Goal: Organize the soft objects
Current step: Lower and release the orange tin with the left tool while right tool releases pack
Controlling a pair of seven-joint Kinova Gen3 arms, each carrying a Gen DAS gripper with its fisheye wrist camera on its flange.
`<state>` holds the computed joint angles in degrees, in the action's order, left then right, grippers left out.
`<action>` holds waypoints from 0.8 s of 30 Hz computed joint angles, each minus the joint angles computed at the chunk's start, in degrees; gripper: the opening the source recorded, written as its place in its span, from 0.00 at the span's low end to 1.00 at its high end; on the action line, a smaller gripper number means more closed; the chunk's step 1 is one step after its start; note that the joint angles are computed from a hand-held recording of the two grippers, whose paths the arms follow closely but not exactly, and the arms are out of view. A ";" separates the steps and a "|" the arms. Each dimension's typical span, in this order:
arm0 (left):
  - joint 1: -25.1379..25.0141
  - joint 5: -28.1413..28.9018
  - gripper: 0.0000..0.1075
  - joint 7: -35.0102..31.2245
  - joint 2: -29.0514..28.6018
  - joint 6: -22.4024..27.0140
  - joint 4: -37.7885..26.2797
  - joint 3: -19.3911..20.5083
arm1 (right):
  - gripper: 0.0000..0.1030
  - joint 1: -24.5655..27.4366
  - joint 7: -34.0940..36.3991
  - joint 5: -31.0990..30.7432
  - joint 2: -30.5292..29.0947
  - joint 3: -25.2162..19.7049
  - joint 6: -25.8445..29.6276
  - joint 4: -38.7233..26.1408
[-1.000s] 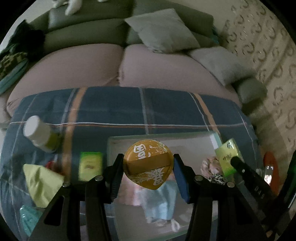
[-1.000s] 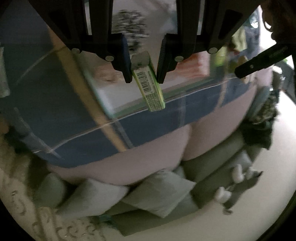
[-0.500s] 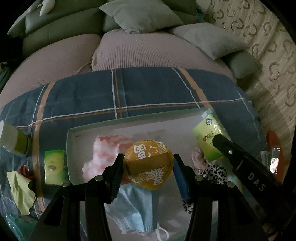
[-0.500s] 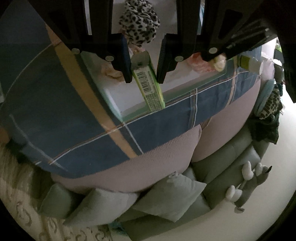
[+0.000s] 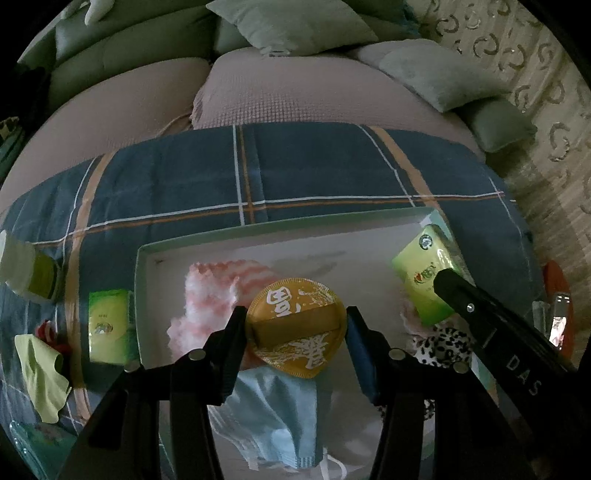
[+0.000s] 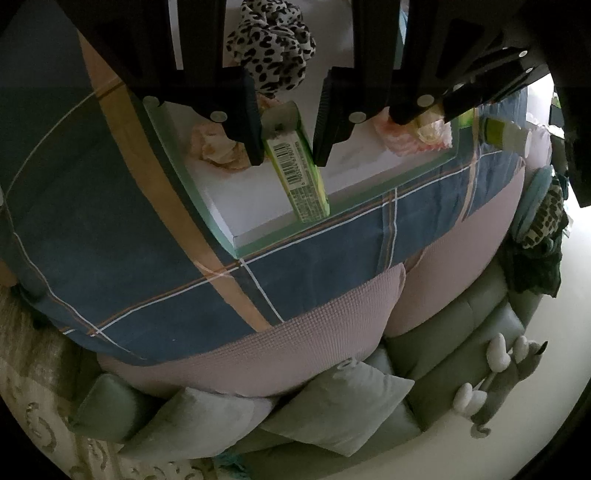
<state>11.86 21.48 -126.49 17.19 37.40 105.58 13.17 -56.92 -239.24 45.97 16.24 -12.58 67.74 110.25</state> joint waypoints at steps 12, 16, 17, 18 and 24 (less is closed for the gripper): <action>0.16 -0.27 0.57 0.34 -0.97 -0.09 0.24 -0.09 | 0.30 0.09 0.16 -0.67 -0.41 0.00 -0.48 0.09; 0.07 0.25 0.59 -0.28 -1.94 -0.19 0.69 -0.02 | 0.30 -0.11 0.02 -0.46 -0.48 -0.18 0.07 -0.14; 0.02 0.48 0.63 -0.48 -2.12 -0.16 0.75 0.00 | 0.30 -0.22 -0.17 -0.36 -0.54 -0.23 0.27 -0.17; -0.10 0.81 0.65 -0.82 -2.32 -0.14 0.85 0.05 | 0.30 -0.39 -0.35 -0.25 -0.59 -0.29 0.64 -0.28; -0.38 1.97 0.66 -1.95 -3.41 0.09 1.07 -0.22 | 0.30 -1.12 -1.02 0.28 -0.67 -0.70 2.87 -1.13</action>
<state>11.48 23.44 -128.43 13.78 37.48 106.64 12.95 -58.04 -240.26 46.25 15.57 -13.29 70.61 109.13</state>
